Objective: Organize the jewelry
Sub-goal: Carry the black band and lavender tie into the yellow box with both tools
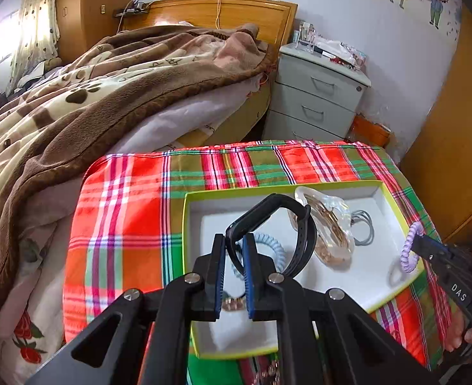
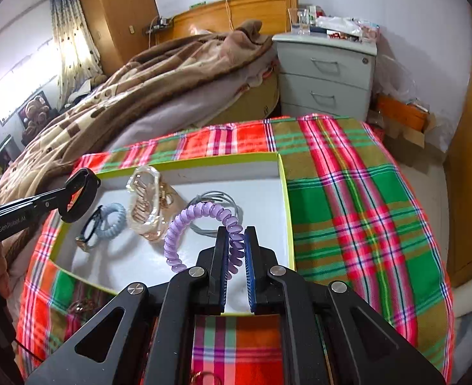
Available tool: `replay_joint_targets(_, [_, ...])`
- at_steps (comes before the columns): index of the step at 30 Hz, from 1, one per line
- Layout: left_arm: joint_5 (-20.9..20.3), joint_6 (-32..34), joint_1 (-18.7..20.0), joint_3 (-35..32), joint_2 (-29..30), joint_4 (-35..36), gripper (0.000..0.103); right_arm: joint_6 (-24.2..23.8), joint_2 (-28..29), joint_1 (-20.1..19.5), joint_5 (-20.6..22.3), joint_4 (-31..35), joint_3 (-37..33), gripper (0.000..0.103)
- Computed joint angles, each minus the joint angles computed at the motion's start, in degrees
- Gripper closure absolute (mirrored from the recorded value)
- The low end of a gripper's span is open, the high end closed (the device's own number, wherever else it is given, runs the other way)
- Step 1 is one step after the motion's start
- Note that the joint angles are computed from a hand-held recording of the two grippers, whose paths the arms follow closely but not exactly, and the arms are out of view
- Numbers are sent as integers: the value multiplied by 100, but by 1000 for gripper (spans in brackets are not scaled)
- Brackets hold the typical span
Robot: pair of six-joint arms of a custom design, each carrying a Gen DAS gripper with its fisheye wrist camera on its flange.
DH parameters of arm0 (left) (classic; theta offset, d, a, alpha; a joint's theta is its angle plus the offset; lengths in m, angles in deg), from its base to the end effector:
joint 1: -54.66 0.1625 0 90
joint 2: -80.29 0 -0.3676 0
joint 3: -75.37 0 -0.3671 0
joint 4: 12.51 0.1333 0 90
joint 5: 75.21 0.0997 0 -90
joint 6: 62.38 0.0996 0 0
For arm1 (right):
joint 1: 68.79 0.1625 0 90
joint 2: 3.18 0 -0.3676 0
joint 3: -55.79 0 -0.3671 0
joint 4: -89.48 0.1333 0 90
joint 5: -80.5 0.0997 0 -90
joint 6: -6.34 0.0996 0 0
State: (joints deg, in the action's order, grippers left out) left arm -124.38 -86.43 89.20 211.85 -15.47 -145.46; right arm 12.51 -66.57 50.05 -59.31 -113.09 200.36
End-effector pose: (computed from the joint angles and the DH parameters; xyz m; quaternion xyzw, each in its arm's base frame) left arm -0.1708 -0.3584 0.2173 0.2471 0.9039 -0.2370 0.2565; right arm 0.2139 -0.2698 0.1255 0.0599 -0.8785 0.3559 0.3128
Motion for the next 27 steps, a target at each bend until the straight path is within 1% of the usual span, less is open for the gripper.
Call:
replay_joint_targets(4, [-35, 129, 212, -143, 394, -197, 92, -48, 82, -149, -3, 92, -71, 93])
replay_joint_targets(11, [-73, 263, 420, -309, 871, -428, 92, -95, 143, -284, -73, 280, -145, 93])
replay_joint_targets(15, [-33, 272, 488, -333, 980, -506, 92, -112, 168, -341, -75, 344, -172, 93])
replay_joint_targets(17, [-82, 296, 549, -377, 1047, -513, 91, -91, 176, -364, -98, 437, -198, 93])
replay_joint_targets(22, [-65, 349, 552, -396, 1093, -544, 91, -72, 208, -399, -155, 606, -250, 93])
replay_joint_targets(27, [-93, 366, 598, -447, 1148, -577, 91, -91, 303, -367, -242, 631, -307, 93])
